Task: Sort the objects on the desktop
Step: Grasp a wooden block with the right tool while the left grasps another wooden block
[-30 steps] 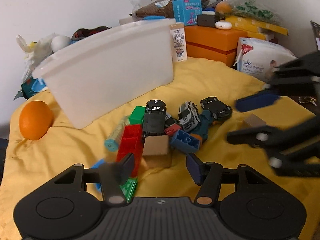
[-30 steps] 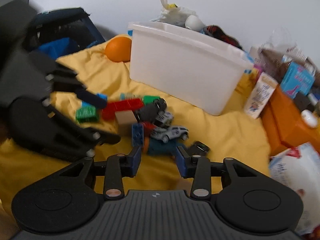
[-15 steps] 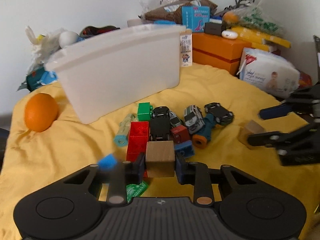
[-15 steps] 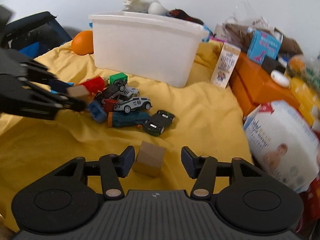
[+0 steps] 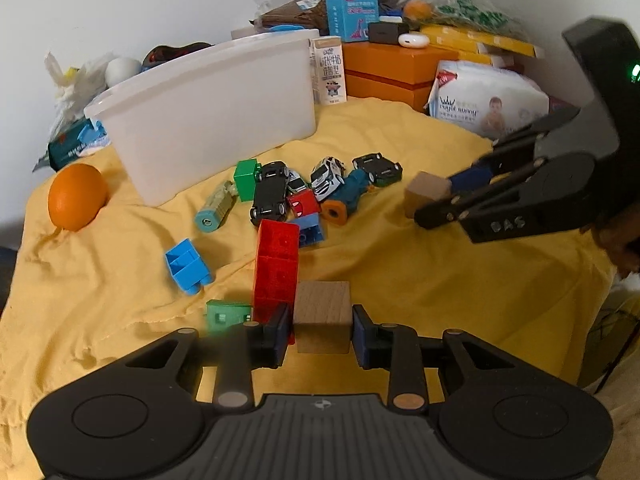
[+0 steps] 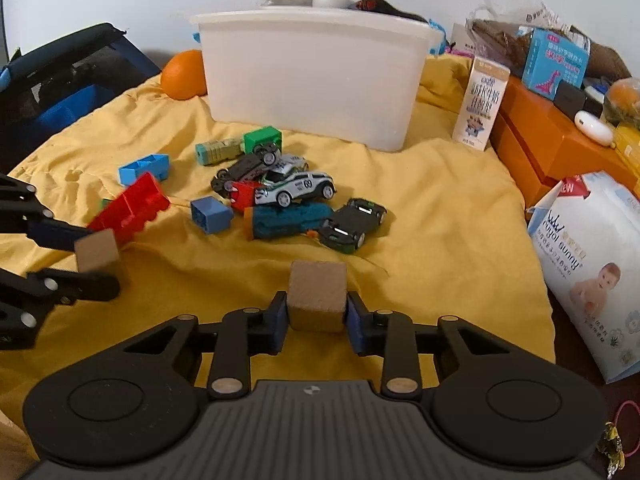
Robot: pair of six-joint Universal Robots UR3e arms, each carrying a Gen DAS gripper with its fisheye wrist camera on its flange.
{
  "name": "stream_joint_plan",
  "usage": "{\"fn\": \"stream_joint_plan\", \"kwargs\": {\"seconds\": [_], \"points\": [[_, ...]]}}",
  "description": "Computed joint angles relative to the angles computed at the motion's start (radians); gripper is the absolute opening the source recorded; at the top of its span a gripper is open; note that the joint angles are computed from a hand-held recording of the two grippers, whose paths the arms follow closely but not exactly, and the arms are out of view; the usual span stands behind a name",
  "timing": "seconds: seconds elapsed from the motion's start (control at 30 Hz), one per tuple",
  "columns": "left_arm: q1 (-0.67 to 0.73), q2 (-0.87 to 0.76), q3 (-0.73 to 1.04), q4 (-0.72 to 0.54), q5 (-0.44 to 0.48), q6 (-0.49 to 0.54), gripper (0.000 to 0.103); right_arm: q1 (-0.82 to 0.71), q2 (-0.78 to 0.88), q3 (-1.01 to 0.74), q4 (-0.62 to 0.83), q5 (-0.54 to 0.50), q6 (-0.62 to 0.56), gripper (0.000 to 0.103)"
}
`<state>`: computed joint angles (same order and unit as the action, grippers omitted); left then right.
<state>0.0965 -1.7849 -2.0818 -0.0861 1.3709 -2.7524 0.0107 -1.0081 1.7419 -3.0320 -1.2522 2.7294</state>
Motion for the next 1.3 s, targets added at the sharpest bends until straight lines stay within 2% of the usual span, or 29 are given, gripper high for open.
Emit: {"fn": "stream_joint_plan", "kwargs": {"seconds": [0.23, 0.3, 0.33, 0.37, 0.43, 0.57, 0.7, 0.8, 0.83, 0.87, 0.9, 0.97, 1.13, 1.2, 1.3], "points": [[-0.001, 0.006, -0.005, 0.025, 0.017, -0.006, 0.04, -0.001, -0.034, 0.053, -0.051, 0.015, -0.019, 0.033], [0.008, 0.038, -0.035, 0.077, 0.0, -0.01, 0.047, -0.008, -0.047, 0.071, -0.066, 0.031, -0.019, 0.033], [0.011, 0.053, -0.048, 0.098, -0.003, -0.011, 0.056, -0.015, -0.052, 0.084, -0.087, 0.048, -0.016, 0.033], [0.014, 0.072, -0.059, 0.108, -0.009, -0.013, 0.057, -0.021, -0.054, 0.095, -0.106, 0.064, -0.012, 0.033], [0.022, 0.106, -0.068, 0.086, -0.027, -0.025, 0.057, -0.025, -0.057, 0.1, -0.117, 0.075, -0.006, 0.033], [0.023, 0.132, -0.055, -0.038, -0.042, -0.056, 0.057, -0.035, -0.068, 0.107, -0.106, 0.123, -0.018, 0.032], [0.019, 0.064, -0.037, -0.058, -0.019, -0.079, 0.056, -0.025, -0.095, 0.127, -0.059, 0.177, -0.1, 0.032], [0.034, -0.007, -0.03, 0.003, -0.051, -0.077, 0.055, 0.011, -0.088, 0.108, -0.004, 0.144, -0.142, 0.032], [0.032, -0.027, -0.024, 0.018, -0.051, -0.072, 0.052, 0.023, -0.084, 0.103, -0.005, 0.124, -0.149, 0.033], [0.028, -0.046, -0.017, 0.032, -0.051, -0.072, 0.043, 0.033, -0.077, 0.095, -0.003, 0.109, -0.156, 0.034], [0.031, -0.059, -0.019, 0.054, -0.06, -0.074, 0.041, 0.044, -0.066, 0.08, 0.004, 0.091, -0.157, 0.034], [0.034, -0.078, -0.019, 0.083, -0.075, -0.086, 0.034, 0.053, -0.04, 0.064, 0.004, 0.077, -0.149, 0.041], [0.042, -0.043, -0.05, 0.074, -0.09, -0.052, 0.034, 0.03, -0.022, 0.089, -0.016, 0.113, -0.135, 0.04], [0.045, -0.019, -0.069, 0.069, -0.096, -0.038, 0.034, 0.027, -0.029, 0.102, -0.026, 0.117, -0.146, 0.032], [0.048, 0.027, -0.088, 0.069, -0.102, -0.022, 0.034, 0.032, -0.041, 0.102, -0.012, 0.113, -0.153, 0.032]]}}
